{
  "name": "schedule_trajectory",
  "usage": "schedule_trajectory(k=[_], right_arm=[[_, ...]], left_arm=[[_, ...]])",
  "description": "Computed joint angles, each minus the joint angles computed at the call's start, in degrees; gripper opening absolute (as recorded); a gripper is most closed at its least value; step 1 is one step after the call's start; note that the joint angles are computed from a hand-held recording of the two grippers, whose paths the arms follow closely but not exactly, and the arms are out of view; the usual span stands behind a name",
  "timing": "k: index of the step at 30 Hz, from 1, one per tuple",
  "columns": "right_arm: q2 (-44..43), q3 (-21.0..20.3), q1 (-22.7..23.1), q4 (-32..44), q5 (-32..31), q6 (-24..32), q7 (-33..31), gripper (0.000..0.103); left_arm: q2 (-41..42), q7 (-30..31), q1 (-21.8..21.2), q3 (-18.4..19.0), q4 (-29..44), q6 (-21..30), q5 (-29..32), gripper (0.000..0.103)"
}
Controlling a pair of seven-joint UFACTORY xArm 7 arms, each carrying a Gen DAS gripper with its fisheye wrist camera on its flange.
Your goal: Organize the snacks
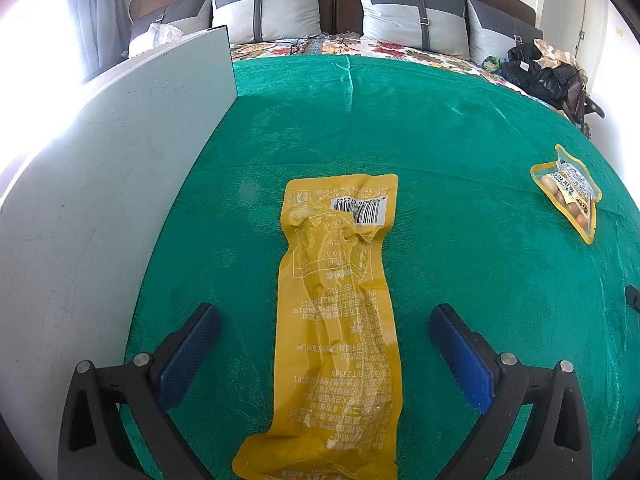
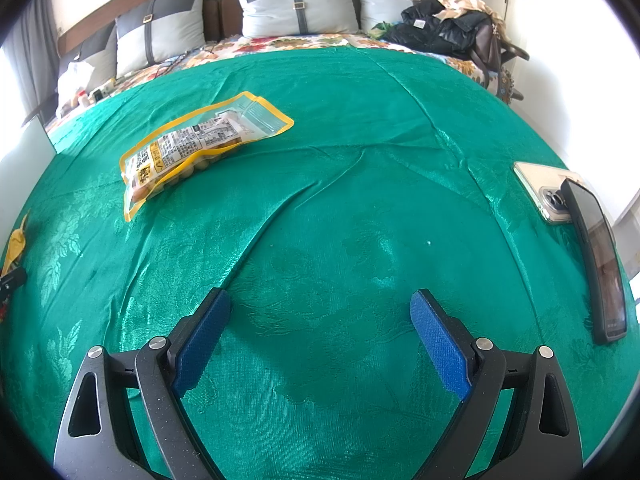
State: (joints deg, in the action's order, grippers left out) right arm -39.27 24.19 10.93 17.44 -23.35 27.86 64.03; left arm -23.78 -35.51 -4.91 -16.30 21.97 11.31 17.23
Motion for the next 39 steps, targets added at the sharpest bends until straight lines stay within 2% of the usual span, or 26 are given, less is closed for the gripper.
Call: schedule_trajectory(k=[4,6,9,12,15,17,18,20,22,27,30,31,35,37,39], right_arm=[[0.01,-0.12,0.19,0.09,0.18,0.24,0.11,0.094],[0.75,-0.73,0.75,1.87,3.68,3.39,-0.92,0.092],[2.58,-5.33,4.15,2.90,8.27,-3.05,0.60,0.092],[10.91,-10.20,6.91,7.89,15.23,-9.85,-1.99,0.092],[19.30,-10.41,5.41,14.22,20.65,-13.17,1.86,0.092],[25.43,-10.76,4.75,19.63,23.15,-11.43,4.47,0.092],[28.03,-10.58,4.16,22.63,22.43,-8.93,6.80,0.092],[31.53,-8.31,1.45,28.07,14.48,-3.90,15.73,0.093],[35.39,-8.46,1.87,33.43,9.90,0.66,19.38,0.093],[44.84,-10.83,6.58,47.09,3.54,16.19,18.34,0.094],[49.68,-12.95,11.57,53.65,-0.80,25.12,12.99,0.094],[49.47,-12.48,11.88,53.25,-3.62,24.93,13.06,0.093],[44.67,-14.40,13.50,45.75,-6.02,17.72,10.54,0.089],[41.68,-14.43,13.76,42.04,-8.92,15.73,10.55,0.069],[39.05,-14.28,12.94,38.15,-8.41,11.63,8.26,0.068]], left_arm=[[0.00,-0.02,-0.06,0.05,0.01,0.01,0.01,0.103],[0.00,-0.03,-0.07,0.06,0.01,0.01,0.02,0.103],[0.01,-0.10,-0.03,0.01,0.01,0.01,0.07,0.103],[0.01,-0.11,-0.04,0.02,0.01,0.01,0.09,0.103],[0.01,-0.12,-0.05,0.03,0.01,0.01,0.10,0.103],[0.02,-0.12,-0.05,0.03,0.02,0.01,0.11,0.103],[0.02,-0.12,-0.05,0.03,0.02,0.01,0.11,0.103],[0.06,-0.15,-0.01,0.00,0.05,-0.01,0.15,0.103],[0.03,-0.15,-0.04,0.01,0.03,0.01,0.14,0.103],[0.02,-0.17,-0.06,0.02,0.03,0.02,0.15,0.103],[0.02,-0.18,-0.05,0.01,0.03,0.02,0.16,0.103],[0.07,-0.21,0.00,-0.03,0.04,-0.01,0.20,0.103],[0.03,-0.20,-0.04,0.00,0.04,0.02,0.19,0.103],[0.03,-0.20,-0.04,0.00,0.04,0.02,0.19,0.103],[0.05,-0.23,-0.01,-0.03,0.04,0.01,0.23,0.103]])
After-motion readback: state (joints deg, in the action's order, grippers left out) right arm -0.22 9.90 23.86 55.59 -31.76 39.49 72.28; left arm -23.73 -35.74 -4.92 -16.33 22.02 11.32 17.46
